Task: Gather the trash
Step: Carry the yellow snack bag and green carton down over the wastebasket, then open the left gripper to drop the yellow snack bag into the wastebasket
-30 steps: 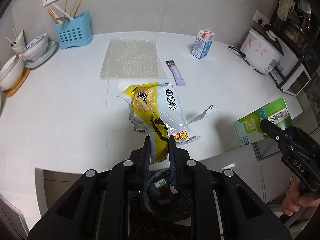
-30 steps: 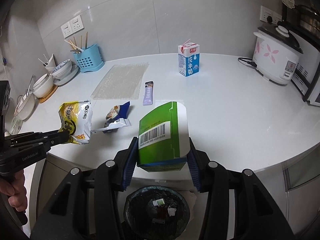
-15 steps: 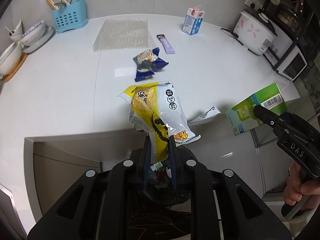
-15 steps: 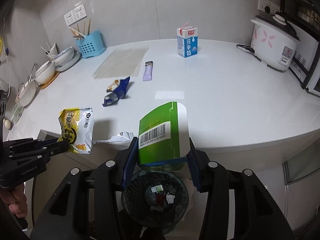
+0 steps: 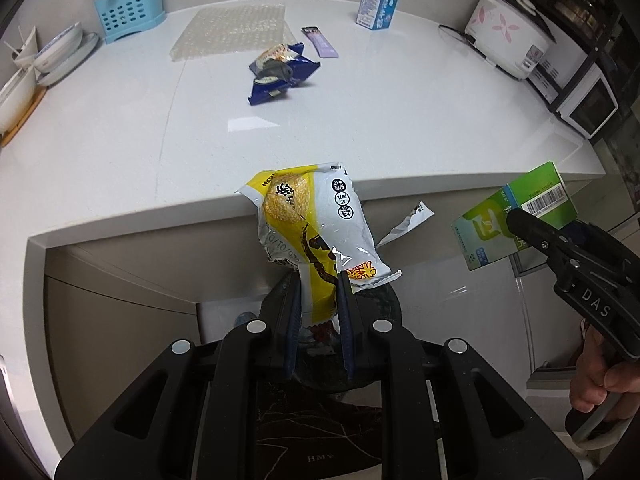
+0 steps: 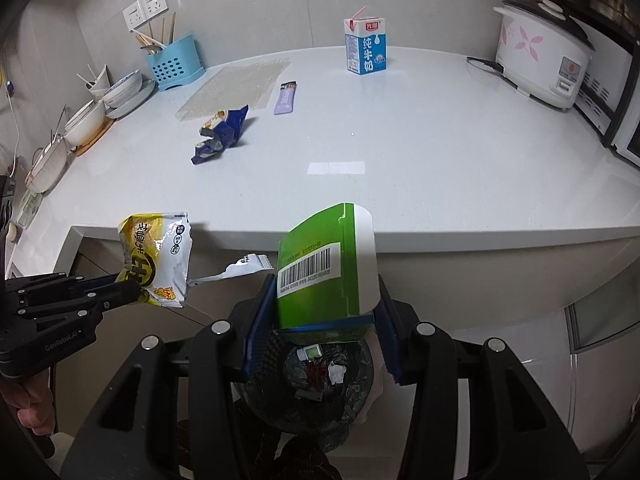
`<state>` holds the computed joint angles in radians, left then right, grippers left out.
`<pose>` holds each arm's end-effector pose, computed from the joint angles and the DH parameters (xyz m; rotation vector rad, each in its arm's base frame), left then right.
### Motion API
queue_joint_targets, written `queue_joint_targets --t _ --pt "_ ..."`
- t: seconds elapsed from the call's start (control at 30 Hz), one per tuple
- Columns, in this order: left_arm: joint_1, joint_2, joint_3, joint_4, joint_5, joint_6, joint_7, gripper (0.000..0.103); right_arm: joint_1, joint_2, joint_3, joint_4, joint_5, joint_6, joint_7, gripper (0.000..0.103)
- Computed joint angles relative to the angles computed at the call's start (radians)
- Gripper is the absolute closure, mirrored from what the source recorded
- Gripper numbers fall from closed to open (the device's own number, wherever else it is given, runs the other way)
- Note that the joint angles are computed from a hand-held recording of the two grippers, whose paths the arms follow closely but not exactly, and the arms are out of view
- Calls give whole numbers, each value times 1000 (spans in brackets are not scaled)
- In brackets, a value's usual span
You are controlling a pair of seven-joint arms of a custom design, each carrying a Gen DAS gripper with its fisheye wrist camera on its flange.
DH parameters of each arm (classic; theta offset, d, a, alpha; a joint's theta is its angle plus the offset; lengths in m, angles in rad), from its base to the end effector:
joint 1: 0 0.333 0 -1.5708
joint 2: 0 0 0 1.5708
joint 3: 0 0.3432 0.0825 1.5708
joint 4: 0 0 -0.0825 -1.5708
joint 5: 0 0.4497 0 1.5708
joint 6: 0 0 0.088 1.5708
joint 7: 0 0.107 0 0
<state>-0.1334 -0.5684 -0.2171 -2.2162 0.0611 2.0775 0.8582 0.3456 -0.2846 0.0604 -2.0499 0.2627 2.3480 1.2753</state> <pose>0.4337 -0.1777 0.6470 -2.3115 1.6129 -0.5105 0.5231 0.2331 0.6388 -2.2394 1.2164 -0.2948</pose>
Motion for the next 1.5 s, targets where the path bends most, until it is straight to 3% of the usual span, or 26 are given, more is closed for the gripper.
queue_joint_targets --t 0.57,1.5 --pt "-40 87 -21 -38 -1 93 0 86 -6 -27 -4 -95 -23 24 12 59" --pt "-75 263 -5 -98 -75 182 74 86 -44 -42 -15 -166 -69 16 51 59"
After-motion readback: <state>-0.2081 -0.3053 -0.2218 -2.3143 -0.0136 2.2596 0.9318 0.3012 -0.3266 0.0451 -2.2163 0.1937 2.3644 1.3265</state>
